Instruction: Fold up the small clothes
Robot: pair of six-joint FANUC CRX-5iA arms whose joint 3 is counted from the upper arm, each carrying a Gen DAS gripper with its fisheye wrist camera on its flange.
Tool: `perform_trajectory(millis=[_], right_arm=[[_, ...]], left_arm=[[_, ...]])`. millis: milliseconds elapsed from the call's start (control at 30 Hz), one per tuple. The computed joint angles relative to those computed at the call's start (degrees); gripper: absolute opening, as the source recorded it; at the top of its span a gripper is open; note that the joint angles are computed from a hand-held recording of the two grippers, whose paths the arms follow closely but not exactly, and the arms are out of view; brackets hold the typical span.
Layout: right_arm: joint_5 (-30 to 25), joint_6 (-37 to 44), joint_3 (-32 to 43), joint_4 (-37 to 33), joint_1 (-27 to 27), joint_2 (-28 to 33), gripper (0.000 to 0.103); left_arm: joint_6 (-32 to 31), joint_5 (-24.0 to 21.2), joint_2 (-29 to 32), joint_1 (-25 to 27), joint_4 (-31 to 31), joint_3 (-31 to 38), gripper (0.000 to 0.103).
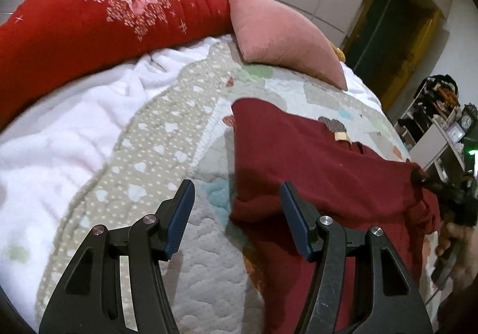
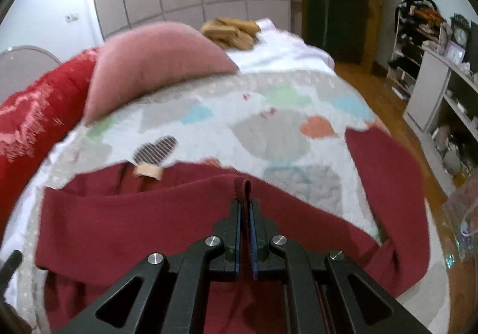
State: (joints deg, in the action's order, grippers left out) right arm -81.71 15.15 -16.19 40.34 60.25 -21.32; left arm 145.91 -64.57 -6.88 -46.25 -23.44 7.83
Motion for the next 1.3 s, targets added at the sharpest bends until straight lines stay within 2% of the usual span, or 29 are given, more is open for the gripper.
perform_trajectory(millis=[133,167,200,267,300,433,567,667,733,867,933,1033,1100,1200,1300], right_arm=[[-2.0,3.6,0.7,-4.6,-4.4,3.8,0.005],[-2.1,4.3,0.8,-5.8,-5.2,3.7,0.010],[-1.6,3.9,0.4,-6.3,-5.6,2.8,0.022],[-2.5,-1.2,-1.2,-4.2,-4.3,-0.1,0.038],[-3.7,-3.8,-2.0,-2.5,-3.0,-1.7,0.039],[-0.4,-1.9,-2.5,-4.0,0.0,-5.7,0.039],[1.3,3.6,-2.4,-6.0,2.6,-4.2,0.037],[1.5,3.4,-3.1,-8.5,1.5,-2.3,0.035],[2.7,2.5,-5.2,-6.5,2.0,-3.1,0.035],[1.2,0.0,-5.0,-6.7,4.3,-6.8,0.035],[-0.8,-2.7,-6.3,-4.5,6.6,-9.7,0.035],[-8.4,-5.5,-7.5,-1.6,9.9,-13.1,0.036],[-12.1,-6.5,-8.3,-1.8,10.6,-15.9,0.036],[-16.5,-7.0,-8.8,-3.6,10.1,-18.1,0.038],[-15.9,-8.4,-9.9,-4.5,11.0,-22.7,0.038]], left_arm=[[-1.7,-1.8,2.3,0.0,0.1,2.1,0.059],[-2.0,-2.1,2.7,-0.1,-0.1,2.7,0.059],[-2.1,-2.0,2.8,-0.1,-0.2,2.9,0.059],[-1.8,-1.7,3.2,-0.4,-1.3,3.7,0.059],[-1.8,-1.6,3.6,-0.4,-1.6,4.2,0.059],[-3.7,-2.5,7.0,0.5,-0.1,6.5,0.059],[-6.8,-5.5,11.1,1.9,2.2,8.2,0.060],[-6.3,-2.2,9.9,4.0,5.5,5.0,0.064],[-7.3,-2.3,9.2,4.9,7.5,4.5,0.064],[-3.8,-2.8,6.5,3.3,5.3,4.0,0.064],[-1.7,-2.7,5.4,1.8,4.2,3.9,0.064],[-0.8,-4.1,6.3,-0.7,3.2,6.0,0.064],[-2.4,-4.7,8.0,-1.8,3.9,7.8,0.064],[-3.5,-8.0,11.2,-4.2,1.9,12.1,0.064],[-4.5,-8.7,12.2,-6.0,0.0,13.9,0.064]])
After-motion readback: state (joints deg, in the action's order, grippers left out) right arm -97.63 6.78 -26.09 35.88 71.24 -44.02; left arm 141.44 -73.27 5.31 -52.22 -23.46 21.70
